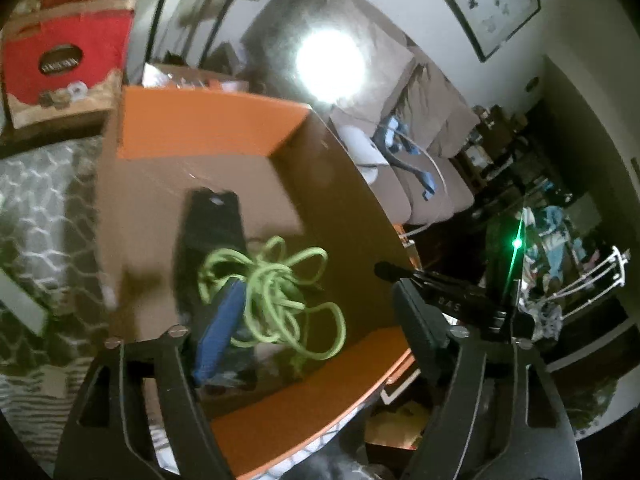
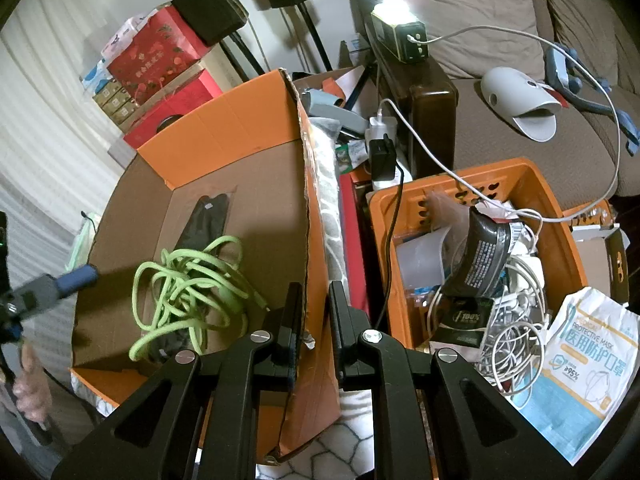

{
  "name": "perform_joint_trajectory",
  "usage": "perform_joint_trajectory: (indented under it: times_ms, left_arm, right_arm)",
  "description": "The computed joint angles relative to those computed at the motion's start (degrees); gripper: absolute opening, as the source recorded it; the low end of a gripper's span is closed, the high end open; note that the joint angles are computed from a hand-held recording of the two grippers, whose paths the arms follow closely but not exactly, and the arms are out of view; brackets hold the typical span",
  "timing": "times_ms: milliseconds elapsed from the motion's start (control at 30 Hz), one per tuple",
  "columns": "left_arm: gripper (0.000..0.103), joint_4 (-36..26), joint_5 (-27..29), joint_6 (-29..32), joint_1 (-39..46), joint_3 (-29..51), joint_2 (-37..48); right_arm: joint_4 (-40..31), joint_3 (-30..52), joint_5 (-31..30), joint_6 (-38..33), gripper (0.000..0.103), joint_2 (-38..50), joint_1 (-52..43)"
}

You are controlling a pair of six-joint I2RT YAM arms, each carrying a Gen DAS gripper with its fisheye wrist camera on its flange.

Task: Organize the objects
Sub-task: 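Carry the green cable with the left gripper into the orange box and release, then move the left gripper to the green power bank's metal clip and grasp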

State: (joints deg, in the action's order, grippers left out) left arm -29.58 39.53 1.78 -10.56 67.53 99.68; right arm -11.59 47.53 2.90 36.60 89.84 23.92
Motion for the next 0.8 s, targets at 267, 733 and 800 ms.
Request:
perform_joint_trajectory:
  times_ms: [267, 733, 800]
  left_arm:
    - [0.089, -3.0, -1.9, 2.8, 7.3, 2.6, -1.6]
    - [0.103, -10.1, -0.7, 11.3, 20.5, 8.1, 3.2]
    - [0.103, -10.2, -1.3, 12.4, 22.2, 8.1, 4.0]
  right_arm:
    - [0.0, 0.0, 0.0, 0.0, 0.012, 0.0, -0.1]
    - [-0.1, 0.1, -0.1, 0.0, 0.012, 0.0, -0.1]
    - [-0.1, 0.1, -0.1, 0.0, 0.012, 0.0, -0.1]
